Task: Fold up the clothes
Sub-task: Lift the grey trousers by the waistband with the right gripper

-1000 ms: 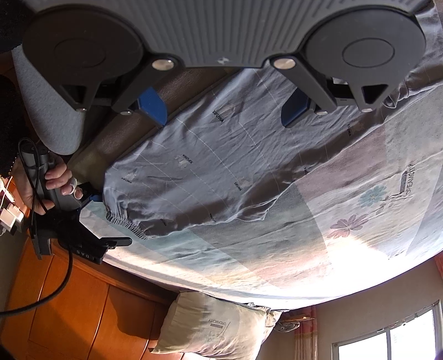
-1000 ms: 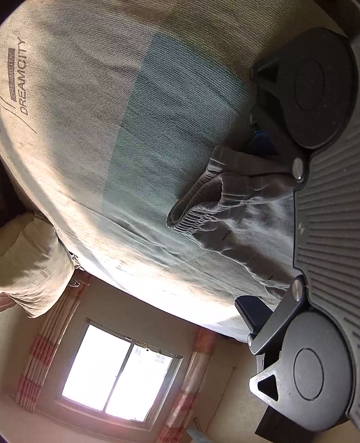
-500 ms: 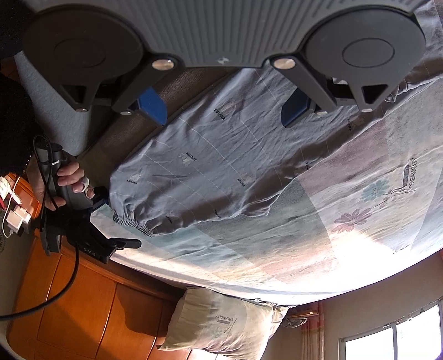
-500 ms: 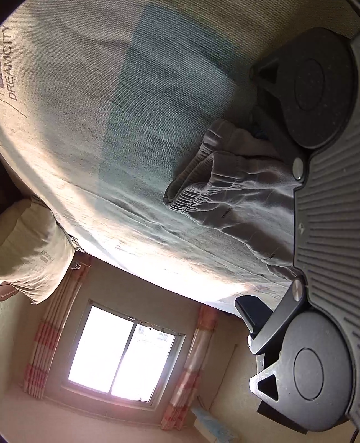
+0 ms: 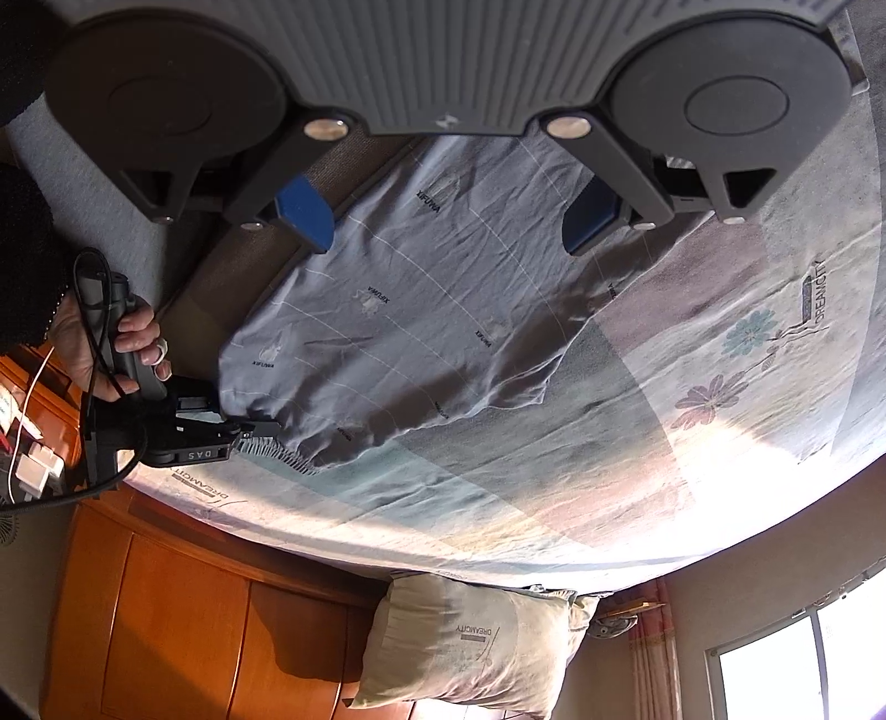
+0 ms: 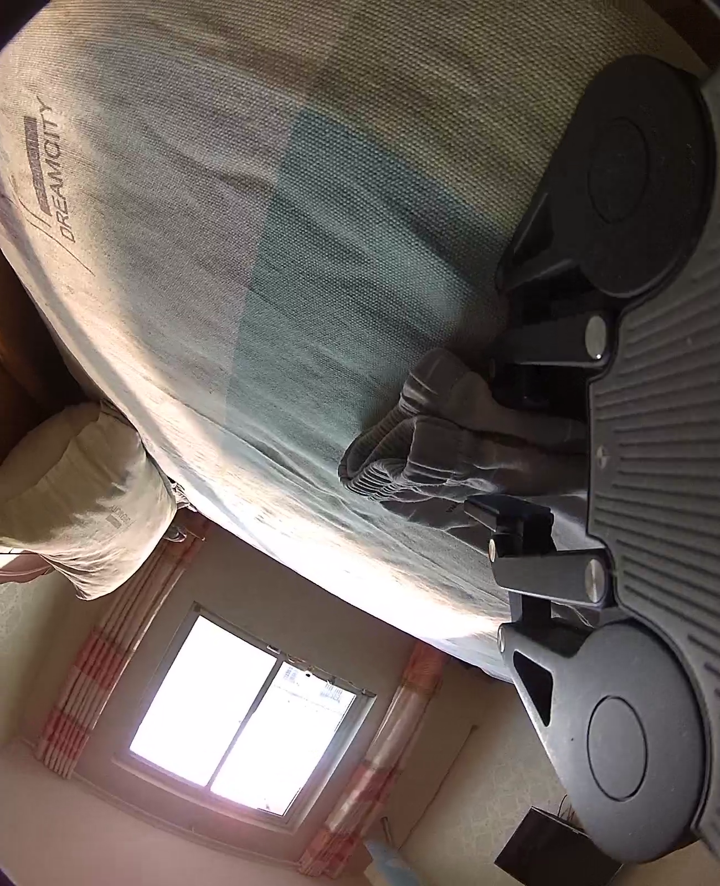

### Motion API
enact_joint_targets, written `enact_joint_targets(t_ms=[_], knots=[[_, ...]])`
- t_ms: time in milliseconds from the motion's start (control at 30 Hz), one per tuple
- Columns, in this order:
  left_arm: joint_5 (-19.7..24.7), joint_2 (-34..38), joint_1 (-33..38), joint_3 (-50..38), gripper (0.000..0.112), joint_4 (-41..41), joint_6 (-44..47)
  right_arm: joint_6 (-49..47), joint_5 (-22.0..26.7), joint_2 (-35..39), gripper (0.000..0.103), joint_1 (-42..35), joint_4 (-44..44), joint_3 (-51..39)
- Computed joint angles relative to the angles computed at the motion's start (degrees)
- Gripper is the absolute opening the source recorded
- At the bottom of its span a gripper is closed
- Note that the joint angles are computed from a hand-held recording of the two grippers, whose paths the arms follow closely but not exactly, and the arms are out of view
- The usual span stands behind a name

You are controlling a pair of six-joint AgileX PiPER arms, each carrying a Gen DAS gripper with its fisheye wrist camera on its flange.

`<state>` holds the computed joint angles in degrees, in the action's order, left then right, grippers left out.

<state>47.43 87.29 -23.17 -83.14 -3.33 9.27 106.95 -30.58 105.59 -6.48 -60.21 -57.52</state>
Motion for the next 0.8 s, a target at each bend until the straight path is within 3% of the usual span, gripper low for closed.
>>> enact_joint_targets(t_ms=[67,200,433,500,667,733,800], knots=[[0.4,-0.2,-0.3,0.0,0.090,0.6,0.0,1.2,1.8,0.1,0.014,0.4,-0.6,-0.4],[0.7,-1.1,-0.1,0.0,0.090,1.4,0.0,1.0,5.3,-0.4,0.012,2.0,-1.1,-1.0],[0.6,-2.7,0.6,0.7,0.090,2.2,-0.8,-1.8,-4.6,0.7,0.019,-1.3,5.2,2.4],[0.3,-2.9,0.7,0.8,0.090,2.2,-1.0,-0.8,-7.2,1.4,0.027,-2.4,4.0,2.1],[0.1,-2.3,0.1,-0.1,0.090,1.8,-0.5,4.4,-10.6,2.7,0.079,-2.8,-2.2,-2.8],[0.0,-2.0,-0.2,-0.4,0.090,1.8,-0.5,4.6,-8.3,2.7,0.085,-1.5,-3.5,-4.4],[-0.2,-1.9,-0.2,-0.4,0.090,1.5,-0.5,3.7,-4.2,2.4,0.084,0.3,-4.9,-5.8]])
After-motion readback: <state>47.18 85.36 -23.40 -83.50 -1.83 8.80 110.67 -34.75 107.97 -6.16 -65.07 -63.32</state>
